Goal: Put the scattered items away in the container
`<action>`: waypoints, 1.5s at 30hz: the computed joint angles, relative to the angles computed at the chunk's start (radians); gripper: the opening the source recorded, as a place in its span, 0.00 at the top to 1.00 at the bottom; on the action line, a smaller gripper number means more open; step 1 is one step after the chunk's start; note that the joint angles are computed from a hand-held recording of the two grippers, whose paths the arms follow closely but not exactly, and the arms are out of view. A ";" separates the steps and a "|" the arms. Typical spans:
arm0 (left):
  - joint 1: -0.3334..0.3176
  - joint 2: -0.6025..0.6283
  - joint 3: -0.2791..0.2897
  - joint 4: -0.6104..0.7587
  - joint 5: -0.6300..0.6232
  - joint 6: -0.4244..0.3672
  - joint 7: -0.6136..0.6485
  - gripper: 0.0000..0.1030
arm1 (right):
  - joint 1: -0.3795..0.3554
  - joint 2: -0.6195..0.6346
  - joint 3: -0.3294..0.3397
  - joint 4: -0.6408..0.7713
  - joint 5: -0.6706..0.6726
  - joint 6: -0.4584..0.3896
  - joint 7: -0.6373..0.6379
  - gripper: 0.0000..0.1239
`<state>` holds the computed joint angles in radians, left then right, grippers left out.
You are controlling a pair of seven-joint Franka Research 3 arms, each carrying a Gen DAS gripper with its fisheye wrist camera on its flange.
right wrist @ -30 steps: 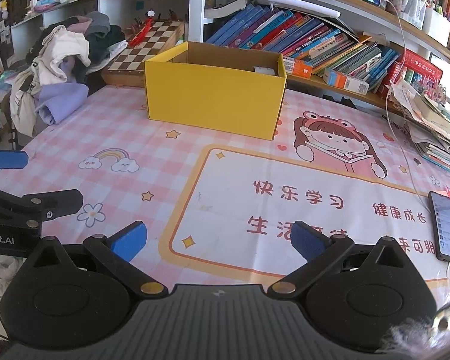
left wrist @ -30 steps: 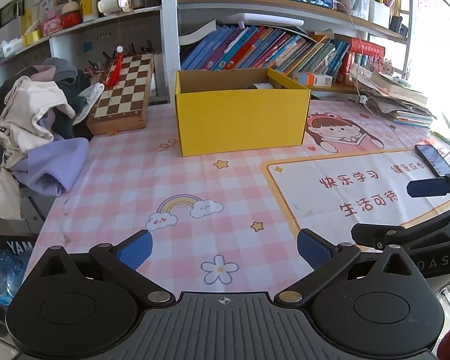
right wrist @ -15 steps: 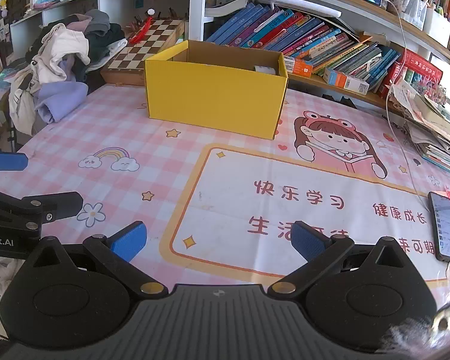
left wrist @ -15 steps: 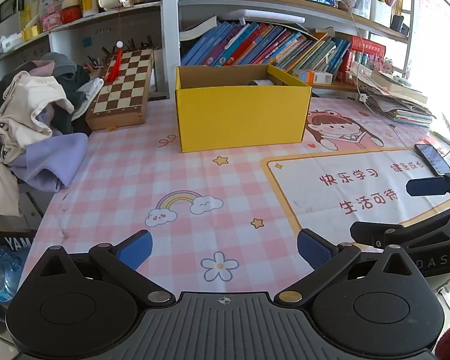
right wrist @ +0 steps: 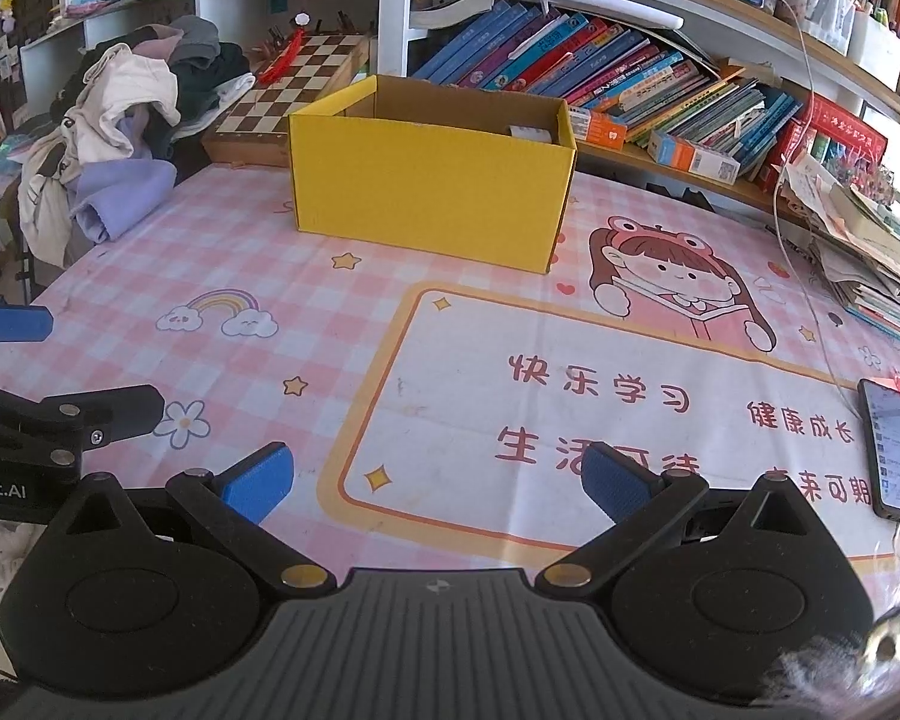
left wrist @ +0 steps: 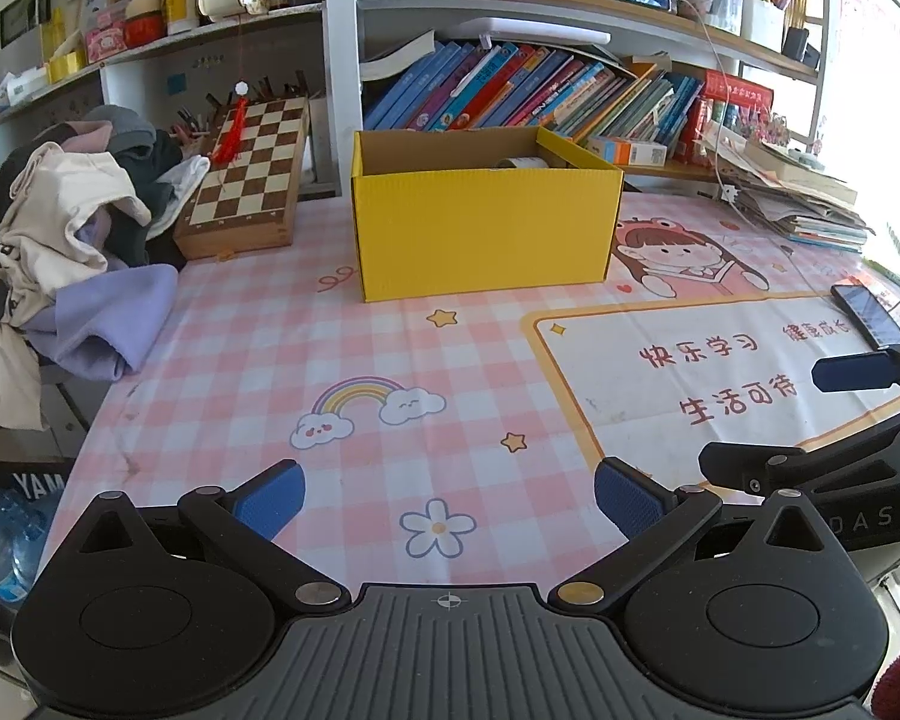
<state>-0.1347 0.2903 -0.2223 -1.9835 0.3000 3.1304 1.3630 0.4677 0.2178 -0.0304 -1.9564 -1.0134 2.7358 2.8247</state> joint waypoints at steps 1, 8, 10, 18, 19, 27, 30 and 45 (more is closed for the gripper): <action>0.000 0.000 0.000 0.000 0.000 0.000 -0.001 0.00 | 0.004 0.002 0.001 0.004 0.000 -0.007 0.004 0.17; -0.040 0.000 0.048 0.001 0.039 0.014 -0.040 0.00 | 0.010 0.000 0.004 0.006 -0.004 -0.023 0.020 0.17; -0.051 0.000 0.061 0.001 0.053 0.018 -0.054 0.00 | 0.009 -0.002 0.005 0.005 -0.007 -0.023 0.023 0.17; -0.010 -0.001 0.013 -0.003 0.032 0.009 -0.034 0.00 | 0.005 -0.004 0.008 0.001 -0.009 -0.020 0.027 0.17; -0.011 -0.002 0.015 -0.004 0.033 0.010 -0.033 0.00 | 0.004 -0.004 0.009 0.001 -0.006 -0.020 0.025 0.17; 0.028 -0.002 -0.033 -0.006 -0.006 -0.006 0.005 0.00 | 0.003 -0.006 0.008 -0.002 -0.005 -0.020 0.026 0.17; 0.030 -0.001 -0.037 -0.005 -0.021 -0.010 0.018 0.00 | -0.002 -0.007 0.008 -0.005 -0.001 -0.011 0.017 0.17; -0.002 0.002 -0.007 0.011 -0.020 -0.035 0.020 0.00 | 0.003 0.005 0.001 0.003 0.022 -0.006 0.011 0.17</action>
<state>-0.1370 0.2925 -0.2296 -1.9725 0.2804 3.0949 1.3826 0.4707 0.2226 -0.0298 -1.9532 -0.9911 2.7302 2.8361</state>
